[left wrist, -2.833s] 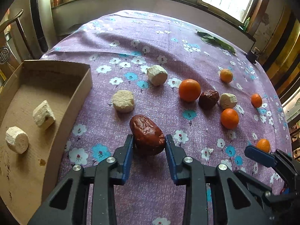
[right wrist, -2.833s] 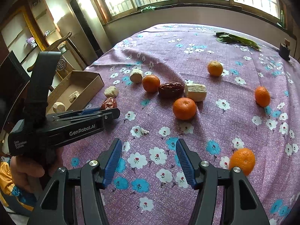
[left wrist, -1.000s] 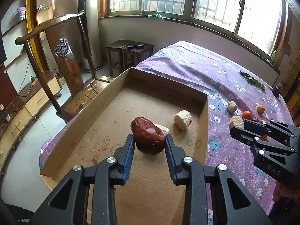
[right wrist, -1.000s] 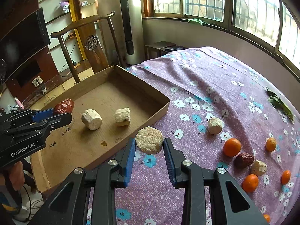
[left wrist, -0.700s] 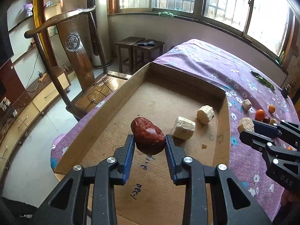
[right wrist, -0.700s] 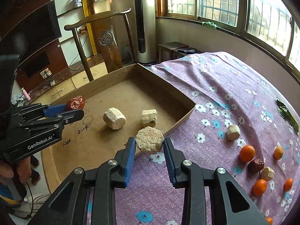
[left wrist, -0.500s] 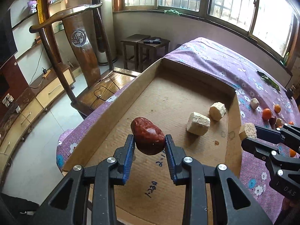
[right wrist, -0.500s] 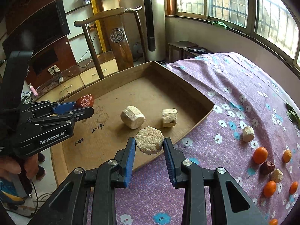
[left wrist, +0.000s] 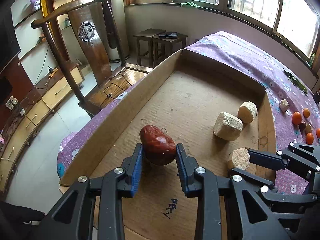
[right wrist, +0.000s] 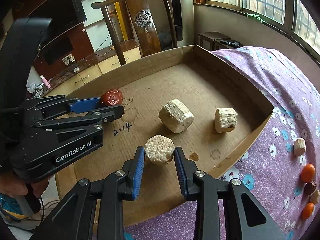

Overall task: Organize fruits
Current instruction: 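Carry the date and slice into the box and open both tools, then move both tools back over the table toward the oranges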

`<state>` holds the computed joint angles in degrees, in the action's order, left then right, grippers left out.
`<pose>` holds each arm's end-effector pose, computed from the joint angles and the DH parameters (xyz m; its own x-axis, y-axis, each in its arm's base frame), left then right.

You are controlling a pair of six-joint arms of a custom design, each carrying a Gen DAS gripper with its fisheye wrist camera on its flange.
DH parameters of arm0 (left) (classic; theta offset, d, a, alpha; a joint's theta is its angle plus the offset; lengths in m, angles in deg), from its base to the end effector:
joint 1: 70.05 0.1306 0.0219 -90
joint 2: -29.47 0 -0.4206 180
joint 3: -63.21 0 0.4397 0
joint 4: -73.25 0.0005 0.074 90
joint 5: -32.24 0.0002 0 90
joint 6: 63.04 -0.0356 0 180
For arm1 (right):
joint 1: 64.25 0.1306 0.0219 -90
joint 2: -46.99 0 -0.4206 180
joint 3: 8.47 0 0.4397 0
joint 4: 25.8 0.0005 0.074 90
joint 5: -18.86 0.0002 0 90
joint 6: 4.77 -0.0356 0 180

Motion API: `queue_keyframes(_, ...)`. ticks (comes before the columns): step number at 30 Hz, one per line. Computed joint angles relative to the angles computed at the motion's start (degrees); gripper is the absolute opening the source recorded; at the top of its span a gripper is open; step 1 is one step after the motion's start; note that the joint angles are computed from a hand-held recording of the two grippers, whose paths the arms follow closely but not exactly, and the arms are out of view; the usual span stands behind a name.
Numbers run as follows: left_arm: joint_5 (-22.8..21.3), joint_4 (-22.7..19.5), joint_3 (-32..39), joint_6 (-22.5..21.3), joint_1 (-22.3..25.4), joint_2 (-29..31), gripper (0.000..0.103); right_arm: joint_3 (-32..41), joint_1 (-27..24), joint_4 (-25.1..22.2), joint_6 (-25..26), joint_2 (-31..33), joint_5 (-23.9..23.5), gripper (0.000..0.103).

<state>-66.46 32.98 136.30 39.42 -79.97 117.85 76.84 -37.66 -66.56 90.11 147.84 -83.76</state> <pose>0.4892 -0.0806 0.3449 -0.8118 -0.0745 -0.5791 -0.0913 0.9958 -0.0002 0.5197 0.2683 0.3353 -0.6949 -0.4407 -0.5683 -0.6065 0.7837 0.1339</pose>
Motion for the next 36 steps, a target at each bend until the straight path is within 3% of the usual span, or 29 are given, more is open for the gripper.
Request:
queue_keyframes(8, -1.24, -0.24, 0.25, 0.82, -0.21, 0.77, 0.035, 0.7, -0.29, -0.58, -0.99, 0.77, -1.73, 0.035)
queue_keyframes(12, -1.8, 0.06, 0.05, 1.72, -0.35, 0.37, 0.067, -0.22, -0.5, -0.22, -1.28, -0.59, -1.74, 0.035)
queue_keyframes(17, -3.44, 1.08, -0.3, 2.44, -1.01, -1.1, 0.077, -2.87, -1.6, 1.52, -2.04, -4.02, -1.58, 0.043)
queue_keyframes(21, -4.65, 2.26, -0.64, 2.44, -2.7, -2.34, 0.08, -5.7, -3.14, 3.37, -3.68, -7.3, -1.26, 0.043)
queue_keyframes(23, -4.58, 2.61, -0.61, 2.35, -3.72, -2.72, 0.083, -6.96, -3.99, 3.73, -4.24, -8.81, -0.32, 0.049)
queue_keyframes(36, -3.02, 3.88, 2.13, 1.6, -13.22, -0.88, 0.086, -14.37, -12.46, 4.12, -7.75, -16.76, 1.6, 0.058)
